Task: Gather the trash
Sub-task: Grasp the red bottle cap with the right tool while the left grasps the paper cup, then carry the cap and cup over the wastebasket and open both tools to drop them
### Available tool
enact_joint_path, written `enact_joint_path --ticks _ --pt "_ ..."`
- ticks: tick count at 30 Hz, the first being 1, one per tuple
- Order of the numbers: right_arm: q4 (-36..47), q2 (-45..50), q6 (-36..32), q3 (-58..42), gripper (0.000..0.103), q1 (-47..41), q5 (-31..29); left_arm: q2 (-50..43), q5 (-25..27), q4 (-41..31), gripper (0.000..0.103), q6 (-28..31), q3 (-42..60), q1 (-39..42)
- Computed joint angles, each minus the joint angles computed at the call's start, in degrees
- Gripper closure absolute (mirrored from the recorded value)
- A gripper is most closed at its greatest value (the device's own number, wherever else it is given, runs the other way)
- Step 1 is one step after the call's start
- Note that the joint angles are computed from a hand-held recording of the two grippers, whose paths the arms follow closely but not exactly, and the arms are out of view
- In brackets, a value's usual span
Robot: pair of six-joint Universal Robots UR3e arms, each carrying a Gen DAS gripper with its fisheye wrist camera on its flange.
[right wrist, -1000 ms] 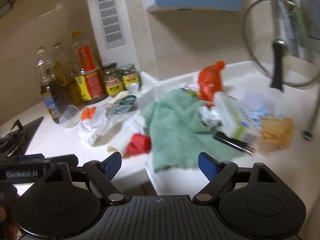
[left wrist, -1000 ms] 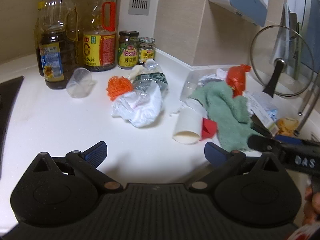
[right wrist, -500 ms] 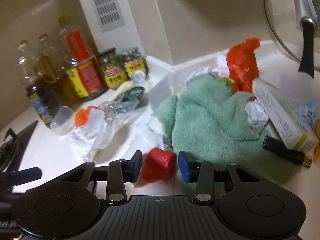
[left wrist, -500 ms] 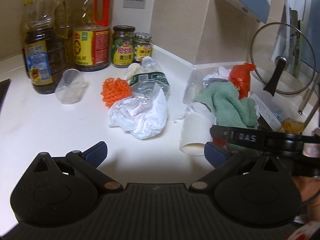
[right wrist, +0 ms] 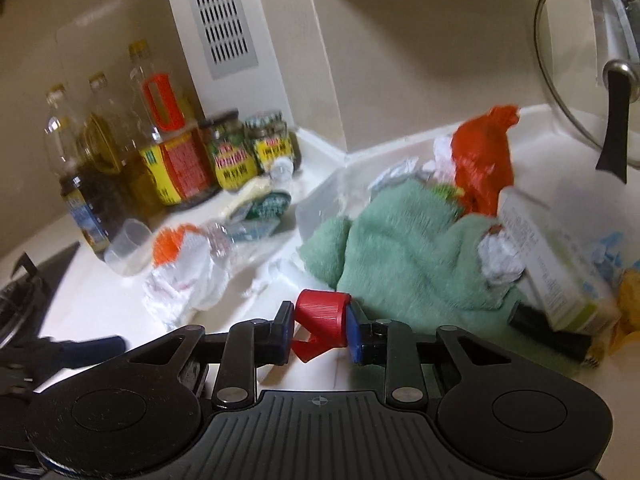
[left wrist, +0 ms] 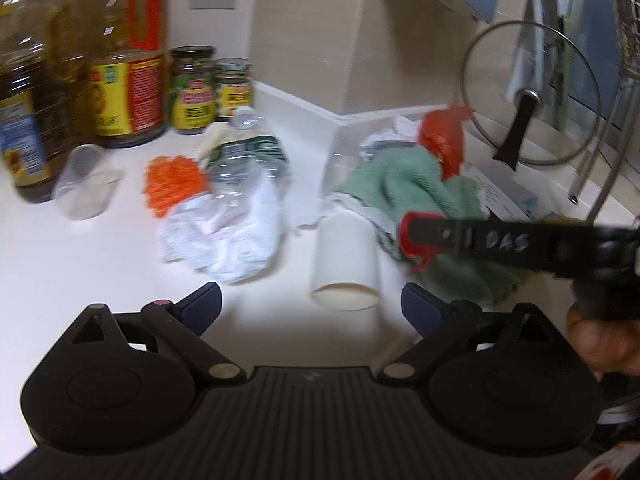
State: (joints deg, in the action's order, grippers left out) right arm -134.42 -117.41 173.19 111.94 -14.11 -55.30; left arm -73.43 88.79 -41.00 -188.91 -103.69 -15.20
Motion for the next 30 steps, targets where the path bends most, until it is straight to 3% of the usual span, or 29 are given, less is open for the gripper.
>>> enact_joint_path --ticks 10,17,23,30 --pt "17.1 -11.0 -11.2 -0.7 0.075 -17.1 9.3 -13.9 -0.8 3.2 0.023 1.5 8.7 -2.5" --pt "32.7 -16.5 -22.1 -1.9 0.075 -27.9 15.0 -20.8 2.7 -0.6 0.057 -0.4 16.6 -3.9" --pt "39.3 -17.5 -27.4 -2.8 0.075 -31.3 17.1 -19.2 5.8 -4.0 0.058 -1.8 17.2 -5.9" --pt "49.1 -18.1 -35.1 -5.1 0.075 -32.5 20.0 -9.9 9.9 -7.3 0.058 -7.2 10.8 -9.5"
